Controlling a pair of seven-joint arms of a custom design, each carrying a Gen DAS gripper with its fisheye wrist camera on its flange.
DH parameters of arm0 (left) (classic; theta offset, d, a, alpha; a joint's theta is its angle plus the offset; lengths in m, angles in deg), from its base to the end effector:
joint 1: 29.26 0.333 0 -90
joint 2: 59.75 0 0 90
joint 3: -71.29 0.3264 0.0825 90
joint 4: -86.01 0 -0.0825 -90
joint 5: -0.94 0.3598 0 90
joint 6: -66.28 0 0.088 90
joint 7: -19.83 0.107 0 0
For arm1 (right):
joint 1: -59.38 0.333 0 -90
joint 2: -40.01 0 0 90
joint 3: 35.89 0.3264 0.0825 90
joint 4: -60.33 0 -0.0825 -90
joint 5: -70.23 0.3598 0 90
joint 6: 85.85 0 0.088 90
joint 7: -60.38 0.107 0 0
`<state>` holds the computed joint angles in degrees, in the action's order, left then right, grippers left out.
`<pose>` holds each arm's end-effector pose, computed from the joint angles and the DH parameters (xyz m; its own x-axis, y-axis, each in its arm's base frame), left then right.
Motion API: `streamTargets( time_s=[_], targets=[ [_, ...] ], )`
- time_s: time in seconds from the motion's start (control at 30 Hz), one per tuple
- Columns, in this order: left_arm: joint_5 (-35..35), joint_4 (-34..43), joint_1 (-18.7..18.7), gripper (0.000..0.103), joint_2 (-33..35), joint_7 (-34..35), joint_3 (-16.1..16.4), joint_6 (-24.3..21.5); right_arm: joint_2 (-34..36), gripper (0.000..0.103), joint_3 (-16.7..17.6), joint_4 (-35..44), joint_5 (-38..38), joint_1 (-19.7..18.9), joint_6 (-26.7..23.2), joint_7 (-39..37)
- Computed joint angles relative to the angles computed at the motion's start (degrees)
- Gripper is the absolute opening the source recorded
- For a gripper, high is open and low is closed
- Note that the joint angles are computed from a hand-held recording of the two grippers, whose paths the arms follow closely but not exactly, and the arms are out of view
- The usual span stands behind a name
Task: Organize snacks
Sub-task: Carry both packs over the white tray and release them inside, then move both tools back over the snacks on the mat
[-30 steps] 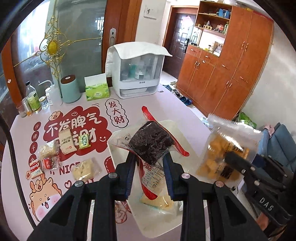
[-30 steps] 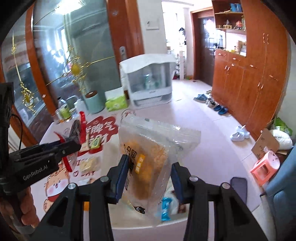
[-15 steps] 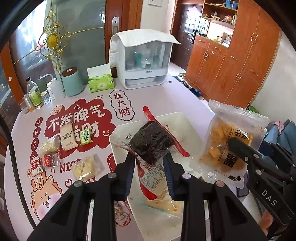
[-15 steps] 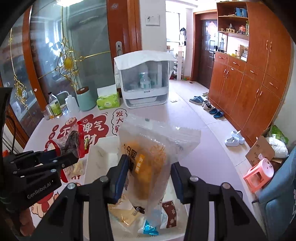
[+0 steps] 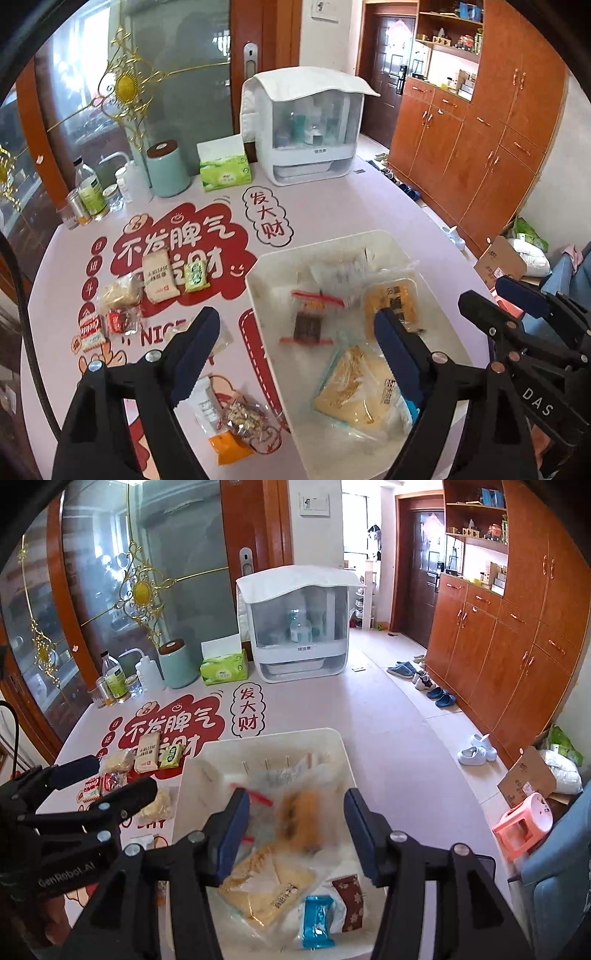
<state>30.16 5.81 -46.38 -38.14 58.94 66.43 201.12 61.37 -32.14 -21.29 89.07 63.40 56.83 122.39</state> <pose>0.6542 -0.2442 0.5737 0.2320 -0.9694 0.0796 -0.7293 -0.2275 -0.6453 0.6956 0.0841 0.5805 0.4150 -0.9096 -0.0201 -0.6721 -0.2916 -0.6806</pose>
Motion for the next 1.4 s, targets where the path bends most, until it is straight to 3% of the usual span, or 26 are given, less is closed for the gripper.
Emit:
streamTargets(
  time_s=[0.33, 0.53, 0.67, 0.97, 1.2, 1.4],
  targets=[
    [3.6, -11.5, 0.7, 0.085, -8.8, -8.3, -0.7, 1.5, -4.1, 0.055, 0.7, -5.1, 2.5, -0.4, -1.0, -4.2],
    [6.4, -19.3, 2.1, 0.086, -15.3, -13.3, -2.8, 0.6, -6.6, 0.055, 0.7, -8.1, 5.4, -0.1, -1.5, -8.5],
    [7.9, -24.2, 3.5, 0.086, -20.0, -16.5, -4.4, -1.4, -8.0, 0.055, 0.7, -9.4, 7.3, 0.3, -2.3, -10.6],
    [11.3, -29.3, 8.2, 0.086, -29.6, -20.5, -7.3, -11.0, -9.8, 0.055, 1.5, -8.5, 13.6, 2.0, -5.2, -18.1],
    [14.6, -28.1, 13.9, 0.093, -35.4, -14.6, -7.1, -17.6, -6.3, 0.055, 3.0, 0.8, 14.3, 5.1, -6.2, -19.2],
    [15.5, -24.5, 18.9, 0.095, -34.9, -7.2, -4.5, -16.1, 4.2, 0.055, 3.4, 20.4, 5.0, 10.0, -10.5, -11.1]
  ],
)
